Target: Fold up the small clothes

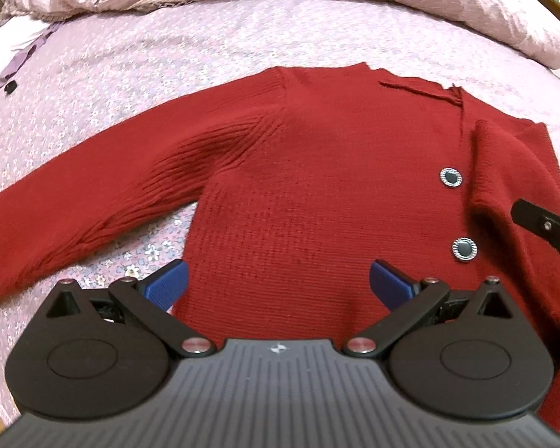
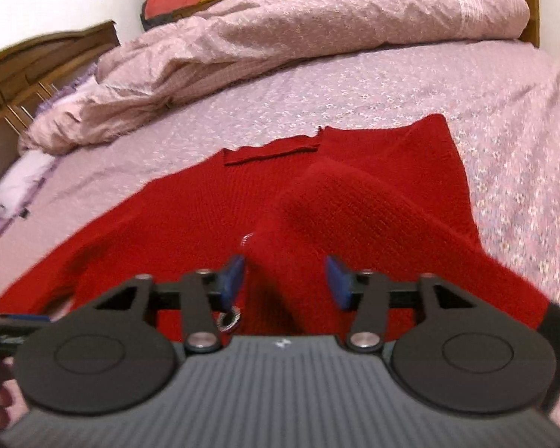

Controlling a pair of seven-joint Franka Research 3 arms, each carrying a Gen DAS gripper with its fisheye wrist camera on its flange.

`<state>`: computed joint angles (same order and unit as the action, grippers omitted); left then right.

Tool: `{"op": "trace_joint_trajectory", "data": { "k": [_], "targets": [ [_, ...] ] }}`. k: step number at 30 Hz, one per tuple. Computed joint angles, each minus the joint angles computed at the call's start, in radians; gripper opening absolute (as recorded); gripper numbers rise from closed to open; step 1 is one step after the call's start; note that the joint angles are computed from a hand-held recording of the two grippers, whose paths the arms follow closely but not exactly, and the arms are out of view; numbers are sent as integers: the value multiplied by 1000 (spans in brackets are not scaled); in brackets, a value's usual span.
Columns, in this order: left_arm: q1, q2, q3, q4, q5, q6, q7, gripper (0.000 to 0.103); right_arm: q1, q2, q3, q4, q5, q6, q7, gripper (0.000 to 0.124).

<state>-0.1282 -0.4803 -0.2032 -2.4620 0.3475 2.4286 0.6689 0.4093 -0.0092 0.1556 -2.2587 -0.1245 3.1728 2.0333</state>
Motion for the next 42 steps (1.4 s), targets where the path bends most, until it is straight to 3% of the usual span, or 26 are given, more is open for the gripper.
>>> {"op": "trace_joint_trajectory", "data": {
  "k": [4, 8, 17, 28, 34, 42],
  "targets": [
    [-11, -1, -11, 15, 8, -1, 10, 103, 29, -63, -6, -59, 158, 25, -141, 53],
    [-26, 8, -19, 35, 11, 3, 22, 103, 4, -119, 18, -101, 225, 28, -188, 53],
    [-69, 70, -46, 109, 23, 12, 75, 103, -120, -249, 99, -210, 253, 7, -201, 53],
    [-152, 241, -93, 253, 38, 45, 150, 103, -215, -349, 86, -319, 288, -6, -217, 53],
    [-212, 348, -104, 333, 6, 67, 228, 103, -212, -341, 21, -340, 313, -36, -255, 53],
    [-259, 469, -118, 435, 76, 76, 226, 103, -65, -337, -142, -368, 448, -16, -377, 53]
  ]
}}
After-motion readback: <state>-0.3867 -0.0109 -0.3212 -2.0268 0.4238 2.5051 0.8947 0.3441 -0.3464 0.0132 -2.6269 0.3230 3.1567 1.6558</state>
